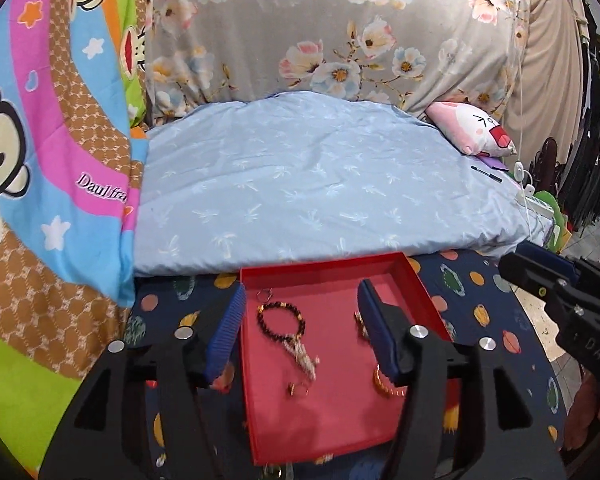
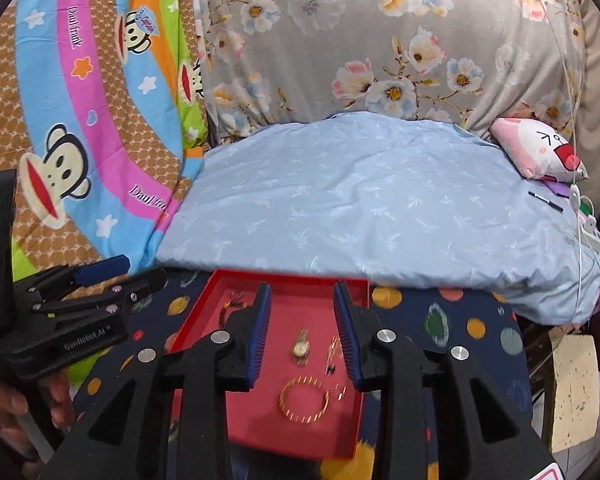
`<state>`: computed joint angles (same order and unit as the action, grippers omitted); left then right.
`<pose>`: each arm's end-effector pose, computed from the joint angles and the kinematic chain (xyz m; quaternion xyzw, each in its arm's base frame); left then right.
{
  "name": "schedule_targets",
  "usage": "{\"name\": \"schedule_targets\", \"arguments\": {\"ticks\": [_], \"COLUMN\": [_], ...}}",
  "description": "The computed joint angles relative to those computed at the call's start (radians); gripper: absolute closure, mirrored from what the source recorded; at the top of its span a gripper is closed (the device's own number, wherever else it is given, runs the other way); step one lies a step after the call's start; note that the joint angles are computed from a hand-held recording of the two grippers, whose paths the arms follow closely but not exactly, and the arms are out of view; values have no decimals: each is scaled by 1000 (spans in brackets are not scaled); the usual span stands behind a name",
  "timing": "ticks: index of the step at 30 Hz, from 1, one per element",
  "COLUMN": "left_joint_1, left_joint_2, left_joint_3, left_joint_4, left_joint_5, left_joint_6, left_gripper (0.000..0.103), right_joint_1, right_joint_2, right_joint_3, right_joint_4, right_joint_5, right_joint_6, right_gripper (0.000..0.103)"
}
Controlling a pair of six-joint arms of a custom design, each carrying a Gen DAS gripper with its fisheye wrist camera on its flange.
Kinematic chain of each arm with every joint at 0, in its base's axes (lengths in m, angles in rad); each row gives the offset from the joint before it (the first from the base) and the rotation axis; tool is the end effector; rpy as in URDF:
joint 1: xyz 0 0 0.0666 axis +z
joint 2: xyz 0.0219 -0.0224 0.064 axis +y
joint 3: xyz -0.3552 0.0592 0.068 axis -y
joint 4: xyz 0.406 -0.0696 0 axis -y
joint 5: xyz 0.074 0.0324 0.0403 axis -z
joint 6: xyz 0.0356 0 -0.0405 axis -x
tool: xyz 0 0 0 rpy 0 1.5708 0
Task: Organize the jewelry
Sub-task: 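Withdraw both tools from the tray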
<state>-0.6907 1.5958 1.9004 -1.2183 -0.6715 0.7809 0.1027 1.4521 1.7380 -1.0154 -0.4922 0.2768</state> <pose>0.4364 -0.3324 0.5250 -0.1465 0.8880 0.0267 0.4351 0.5109 0.0692 0.5355 -0.2647 0.8507 0.1871 0.4139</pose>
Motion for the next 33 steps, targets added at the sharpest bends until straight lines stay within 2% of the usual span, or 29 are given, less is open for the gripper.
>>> {"name": "schedule_targets", "arguments": {"ticks": [5,7,13,18,23,25,28,33], "left_joint_1": [-78,-111,-186,-240,-272,-280,-285,-288], "left_joint_2": [-84,-115,-181,-200,-192,-196,-202,-192], "left_joint_3": [-107,-157,-288,-372,-409,-430,-454,-459], "left_joint_4": [-62,-100,-173,-241,-295,-289,-273,-254], "left_joint_5": [-52,-59,-43,-25,-5,16,41,62], "left_joint_6": [109,182,370,507,592,620,648,645], "left_gripper": [44,44,44,44,44,44,44,44], "right_joint_1": [-48,-70,-111,-111,-106,-98,-80,-46], "right_joint_2": [-148,-189,-319,-378,-393,-393,-386,-365], "right_joint_3": [-177,-231,-419,-530,-601,-616,-629,-637], "right_joint_4": [-39,-64,-112,-133,-158,-157,-149,-127], "right_joint_5": [-11,-22,11,40,49,57,67,91], "right_joint_6": [65,77,140,178,180,181,176,165], "right_gripper": [71,71,70,70,70,70,64,63]}}
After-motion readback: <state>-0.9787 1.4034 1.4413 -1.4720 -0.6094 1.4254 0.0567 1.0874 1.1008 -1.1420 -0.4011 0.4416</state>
